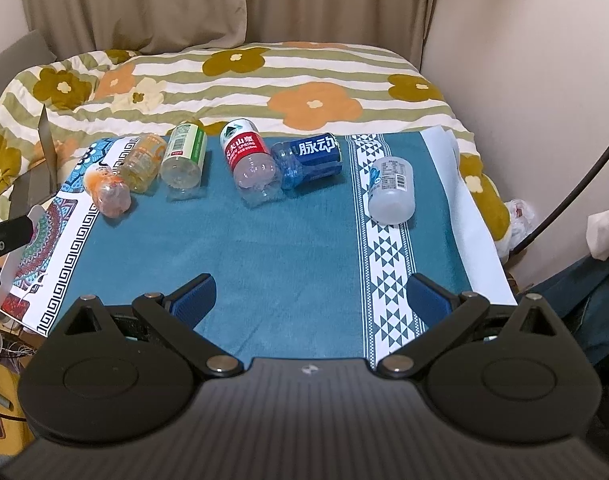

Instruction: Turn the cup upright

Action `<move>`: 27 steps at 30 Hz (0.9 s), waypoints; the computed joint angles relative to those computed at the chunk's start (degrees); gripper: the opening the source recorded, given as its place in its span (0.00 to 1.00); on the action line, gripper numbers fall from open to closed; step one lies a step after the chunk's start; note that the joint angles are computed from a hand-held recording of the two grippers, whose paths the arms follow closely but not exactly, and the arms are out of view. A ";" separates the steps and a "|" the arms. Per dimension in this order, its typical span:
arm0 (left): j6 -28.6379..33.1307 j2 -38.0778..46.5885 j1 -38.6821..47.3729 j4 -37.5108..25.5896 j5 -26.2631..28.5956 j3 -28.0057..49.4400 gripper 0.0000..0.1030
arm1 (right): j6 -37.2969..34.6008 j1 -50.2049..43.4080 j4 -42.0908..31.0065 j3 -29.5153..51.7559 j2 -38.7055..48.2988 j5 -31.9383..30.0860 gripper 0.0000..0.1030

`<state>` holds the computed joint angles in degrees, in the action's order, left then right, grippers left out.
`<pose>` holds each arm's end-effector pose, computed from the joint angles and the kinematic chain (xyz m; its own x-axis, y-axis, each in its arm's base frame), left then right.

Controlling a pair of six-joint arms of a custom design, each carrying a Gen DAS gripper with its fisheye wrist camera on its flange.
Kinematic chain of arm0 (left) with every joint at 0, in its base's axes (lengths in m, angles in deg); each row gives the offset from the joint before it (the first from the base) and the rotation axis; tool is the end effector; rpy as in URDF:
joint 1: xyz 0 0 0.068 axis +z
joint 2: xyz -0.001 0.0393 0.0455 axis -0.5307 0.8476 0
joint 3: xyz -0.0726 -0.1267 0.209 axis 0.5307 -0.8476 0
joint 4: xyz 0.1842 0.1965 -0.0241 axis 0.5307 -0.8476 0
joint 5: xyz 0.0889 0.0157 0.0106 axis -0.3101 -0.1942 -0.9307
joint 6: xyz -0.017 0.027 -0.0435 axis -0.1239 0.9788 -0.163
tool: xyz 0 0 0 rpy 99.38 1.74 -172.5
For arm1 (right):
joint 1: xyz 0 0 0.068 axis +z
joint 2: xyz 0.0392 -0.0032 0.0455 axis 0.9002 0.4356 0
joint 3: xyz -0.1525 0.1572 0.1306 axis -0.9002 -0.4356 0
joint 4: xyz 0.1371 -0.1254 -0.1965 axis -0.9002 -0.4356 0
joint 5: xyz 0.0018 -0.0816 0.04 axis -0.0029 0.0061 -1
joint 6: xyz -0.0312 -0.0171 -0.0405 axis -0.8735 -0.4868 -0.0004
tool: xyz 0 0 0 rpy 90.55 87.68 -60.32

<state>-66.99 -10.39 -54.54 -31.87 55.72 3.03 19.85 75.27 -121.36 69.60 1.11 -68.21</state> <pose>0.1851 -0.0714 0.2627 -0.5834 0.2762 -0.7638 0.3013 0.9469 0.1123 0.1250 0.0130 0.2503 -0.7248 0.2287 -0.6499 0.3050 0.9523 -0.0051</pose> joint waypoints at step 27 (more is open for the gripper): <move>2.17 1.77 3.08 0.96 3.23 0.68 1.00 | 1.15 0.50 0.57 0.39 1.55 1.07 1.00</move>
